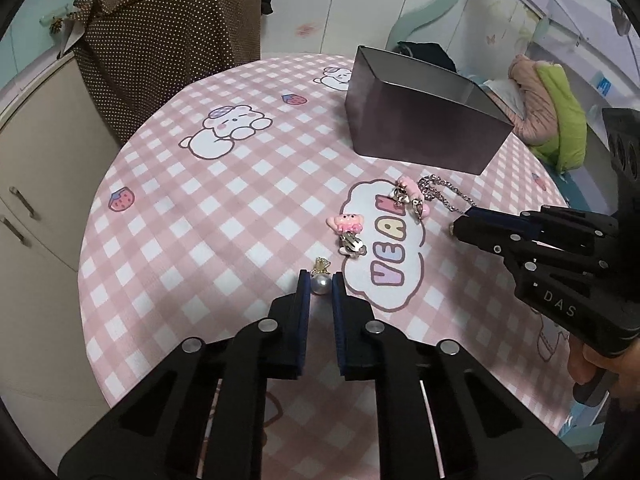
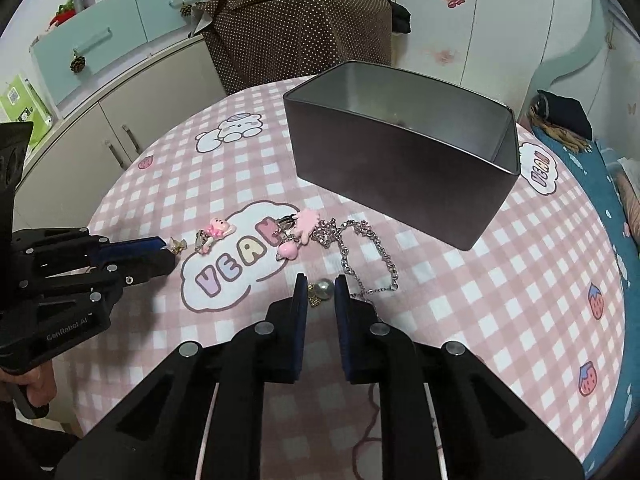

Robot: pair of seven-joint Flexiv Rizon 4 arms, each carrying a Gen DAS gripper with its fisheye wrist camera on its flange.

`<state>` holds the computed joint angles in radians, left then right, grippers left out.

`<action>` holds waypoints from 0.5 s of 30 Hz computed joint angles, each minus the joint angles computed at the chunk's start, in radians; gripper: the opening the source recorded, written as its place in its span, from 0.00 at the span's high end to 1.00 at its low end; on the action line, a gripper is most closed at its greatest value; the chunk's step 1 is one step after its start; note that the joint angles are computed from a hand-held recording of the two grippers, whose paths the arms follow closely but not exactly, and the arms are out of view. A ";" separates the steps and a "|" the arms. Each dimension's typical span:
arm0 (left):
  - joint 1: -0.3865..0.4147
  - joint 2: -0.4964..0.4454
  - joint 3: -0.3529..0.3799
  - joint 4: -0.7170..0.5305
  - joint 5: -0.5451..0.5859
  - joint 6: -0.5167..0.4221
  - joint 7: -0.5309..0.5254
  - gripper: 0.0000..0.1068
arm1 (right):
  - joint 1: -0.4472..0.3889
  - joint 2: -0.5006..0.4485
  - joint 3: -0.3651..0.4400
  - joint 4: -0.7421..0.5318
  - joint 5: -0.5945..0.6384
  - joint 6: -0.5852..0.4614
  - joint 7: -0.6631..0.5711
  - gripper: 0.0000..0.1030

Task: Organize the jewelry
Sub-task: 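Close the left gripper on a pearl earring while the right gripper grasps another pearl earring, then lower both held pearl earrings into the grey tin and open both grippers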

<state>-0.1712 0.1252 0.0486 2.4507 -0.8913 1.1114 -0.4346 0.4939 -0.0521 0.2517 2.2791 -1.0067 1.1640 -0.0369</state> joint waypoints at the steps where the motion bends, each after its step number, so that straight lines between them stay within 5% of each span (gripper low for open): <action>1: -0.001 0.001 0.001 0.000 -0.004 -0.004 0.002 0.90 | -0.001 0.000 -0.001 0.000 -0.002 0.003 0.003 0.88; 15: -0.019 0.049 0.008 -0.007 -0.040 -0.011 0.032 0.90 | -0.025 0.053 0.009 0.021 -0.014 0.020 0.035 0.88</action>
